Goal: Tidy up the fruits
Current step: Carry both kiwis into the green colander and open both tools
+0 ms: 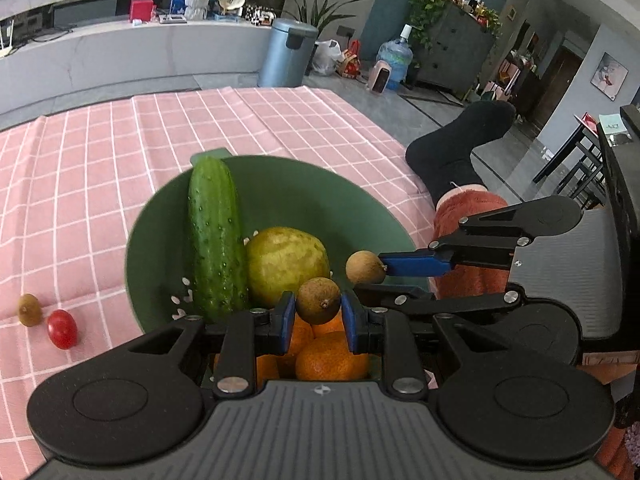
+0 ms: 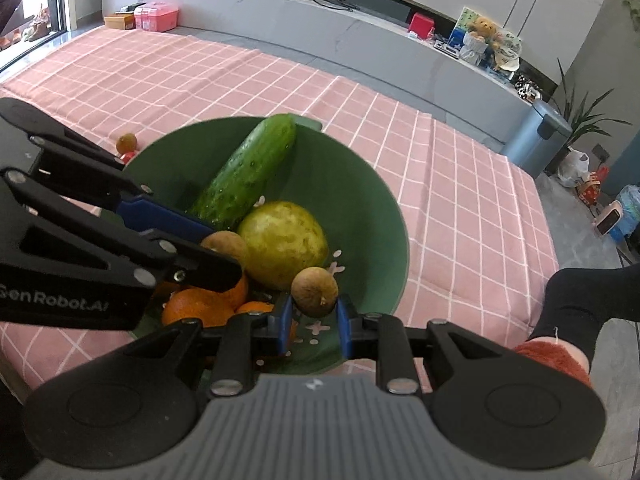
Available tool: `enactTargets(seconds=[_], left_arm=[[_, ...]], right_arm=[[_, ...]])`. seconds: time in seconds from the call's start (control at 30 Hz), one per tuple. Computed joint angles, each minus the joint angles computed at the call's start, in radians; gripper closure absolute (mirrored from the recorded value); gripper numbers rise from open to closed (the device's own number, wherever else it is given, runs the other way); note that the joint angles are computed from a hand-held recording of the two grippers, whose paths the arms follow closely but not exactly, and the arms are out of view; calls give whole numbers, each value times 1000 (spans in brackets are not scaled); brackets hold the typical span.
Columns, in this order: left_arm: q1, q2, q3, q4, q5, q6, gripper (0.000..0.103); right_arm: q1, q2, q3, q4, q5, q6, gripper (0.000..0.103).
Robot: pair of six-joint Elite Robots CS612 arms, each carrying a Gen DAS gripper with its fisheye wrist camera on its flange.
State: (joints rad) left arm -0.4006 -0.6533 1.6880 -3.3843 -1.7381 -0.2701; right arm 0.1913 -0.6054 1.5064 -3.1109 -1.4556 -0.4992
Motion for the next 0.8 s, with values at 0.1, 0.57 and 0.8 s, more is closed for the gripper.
enactTargets(seconds=[0.1,0.57,0.8], left_arm=[[-2,3,-6,12,-3,-2,75],[-12,-4,8,1,33,-1,64],[-19,-28,42,-42,73,15,44]], right_arm=[[2,3,-4,7,-2,1,84],[9,3,-2,-3,-32,-22,81],[15,-7,24,-66,-59,-39,61]])
